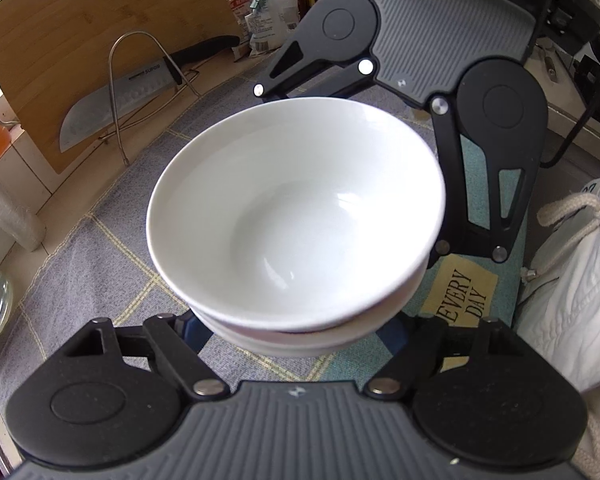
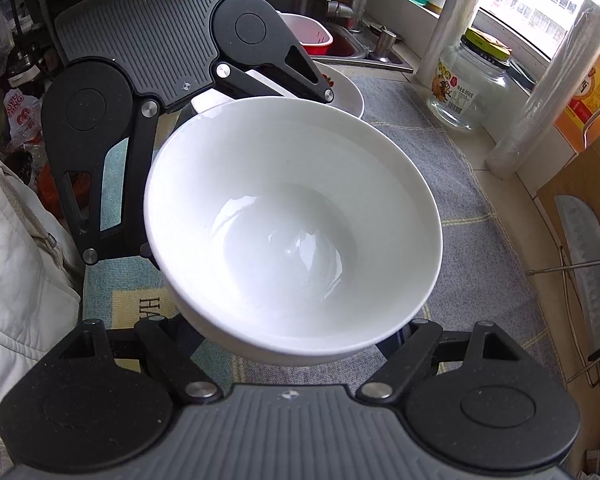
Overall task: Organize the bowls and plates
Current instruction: 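Carry the bowl stack with both grippers onto the plate stack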
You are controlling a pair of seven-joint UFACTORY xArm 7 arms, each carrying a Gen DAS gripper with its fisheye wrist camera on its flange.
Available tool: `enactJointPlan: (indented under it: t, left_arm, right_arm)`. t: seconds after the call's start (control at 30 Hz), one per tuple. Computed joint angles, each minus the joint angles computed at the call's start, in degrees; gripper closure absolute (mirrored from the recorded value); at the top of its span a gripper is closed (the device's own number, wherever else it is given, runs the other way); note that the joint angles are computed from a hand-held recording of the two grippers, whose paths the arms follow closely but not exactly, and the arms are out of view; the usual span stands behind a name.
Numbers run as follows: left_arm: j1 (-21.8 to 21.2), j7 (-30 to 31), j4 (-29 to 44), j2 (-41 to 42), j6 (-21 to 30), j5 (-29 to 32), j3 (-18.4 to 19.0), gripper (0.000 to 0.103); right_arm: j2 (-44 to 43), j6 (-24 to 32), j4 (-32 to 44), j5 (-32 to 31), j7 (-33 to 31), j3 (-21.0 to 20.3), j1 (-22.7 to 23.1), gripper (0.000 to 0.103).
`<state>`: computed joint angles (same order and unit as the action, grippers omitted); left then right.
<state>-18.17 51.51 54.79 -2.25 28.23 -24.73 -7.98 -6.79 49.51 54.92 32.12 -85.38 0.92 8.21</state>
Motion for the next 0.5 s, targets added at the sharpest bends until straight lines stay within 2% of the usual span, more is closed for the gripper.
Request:
enactJointPlan:
  t: [0.5]
  left_arm:
    - [1.7, 8.6, -4.5, -7.0, 3.0, -4.9, 4.7, 0.022]
  right_arm:
    - [1.5, -3.4, 3.1, -1.7, 6.7, 3.4, 4.3, 0.017]
